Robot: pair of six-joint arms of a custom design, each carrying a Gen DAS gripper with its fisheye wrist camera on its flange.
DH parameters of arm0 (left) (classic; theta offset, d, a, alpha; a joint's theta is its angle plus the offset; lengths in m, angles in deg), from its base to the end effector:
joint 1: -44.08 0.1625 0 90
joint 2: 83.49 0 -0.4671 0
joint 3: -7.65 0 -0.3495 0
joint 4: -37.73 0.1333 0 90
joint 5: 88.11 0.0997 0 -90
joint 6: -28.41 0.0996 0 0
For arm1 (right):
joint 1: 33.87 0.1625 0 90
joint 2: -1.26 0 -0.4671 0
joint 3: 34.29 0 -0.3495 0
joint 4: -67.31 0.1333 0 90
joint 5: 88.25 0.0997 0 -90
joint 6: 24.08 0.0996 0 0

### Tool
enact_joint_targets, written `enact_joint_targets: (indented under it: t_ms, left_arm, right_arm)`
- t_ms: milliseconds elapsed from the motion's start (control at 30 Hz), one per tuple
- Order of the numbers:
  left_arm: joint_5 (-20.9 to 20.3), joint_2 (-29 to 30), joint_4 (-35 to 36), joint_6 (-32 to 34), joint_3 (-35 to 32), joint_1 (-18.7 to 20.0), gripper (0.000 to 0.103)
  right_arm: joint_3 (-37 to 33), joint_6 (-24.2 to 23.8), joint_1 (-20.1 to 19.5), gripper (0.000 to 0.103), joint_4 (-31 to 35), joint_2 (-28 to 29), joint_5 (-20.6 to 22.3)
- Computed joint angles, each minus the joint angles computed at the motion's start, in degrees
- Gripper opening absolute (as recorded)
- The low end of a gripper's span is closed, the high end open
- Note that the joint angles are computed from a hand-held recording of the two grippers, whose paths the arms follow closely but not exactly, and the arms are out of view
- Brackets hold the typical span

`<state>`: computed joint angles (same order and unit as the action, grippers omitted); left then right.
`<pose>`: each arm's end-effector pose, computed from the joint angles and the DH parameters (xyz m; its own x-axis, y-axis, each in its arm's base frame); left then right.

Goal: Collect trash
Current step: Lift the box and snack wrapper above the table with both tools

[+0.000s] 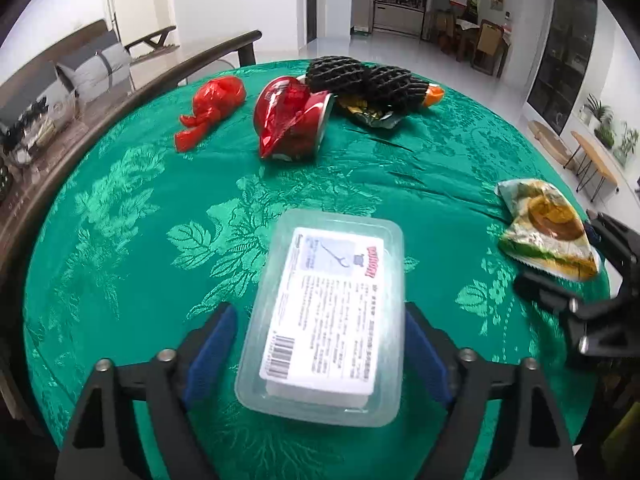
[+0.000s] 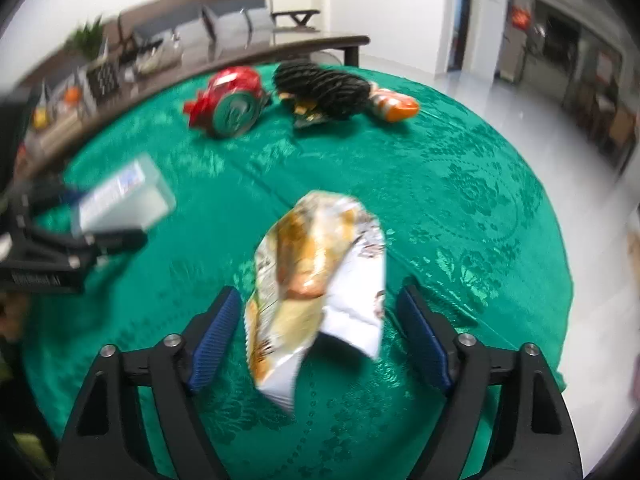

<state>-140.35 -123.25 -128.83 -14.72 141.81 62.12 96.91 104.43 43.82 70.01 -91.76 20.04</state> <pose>-0.3231 -0.3096 0.0073 -0.6673 0.3895 -0.6349 0.6151 0.7688 -0.1749 0.0450 -0.2722 0.2756 -0.6553 -0.2300 0.7195 -0.5994 0.7379 -0.3101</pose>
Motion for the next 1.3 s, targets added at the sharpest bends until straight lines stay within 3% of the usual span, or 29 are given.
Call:
enact_joint_targets:
  t_ms: [200,1300]
  left_arm:
    - [1.7,1.5,-3.6,0.8,0.9,-0.2,0.095]
    - [1.5,1.7,-4.3,1.2,0.7,0.3,0.098]
  right_arm:
    - [0.2,0.0,-0.9,0.09,-1.0,0.2,-1.0]
    - [0.6,0.3,-0.7,0.092,-1.6,0.5,-1.1]
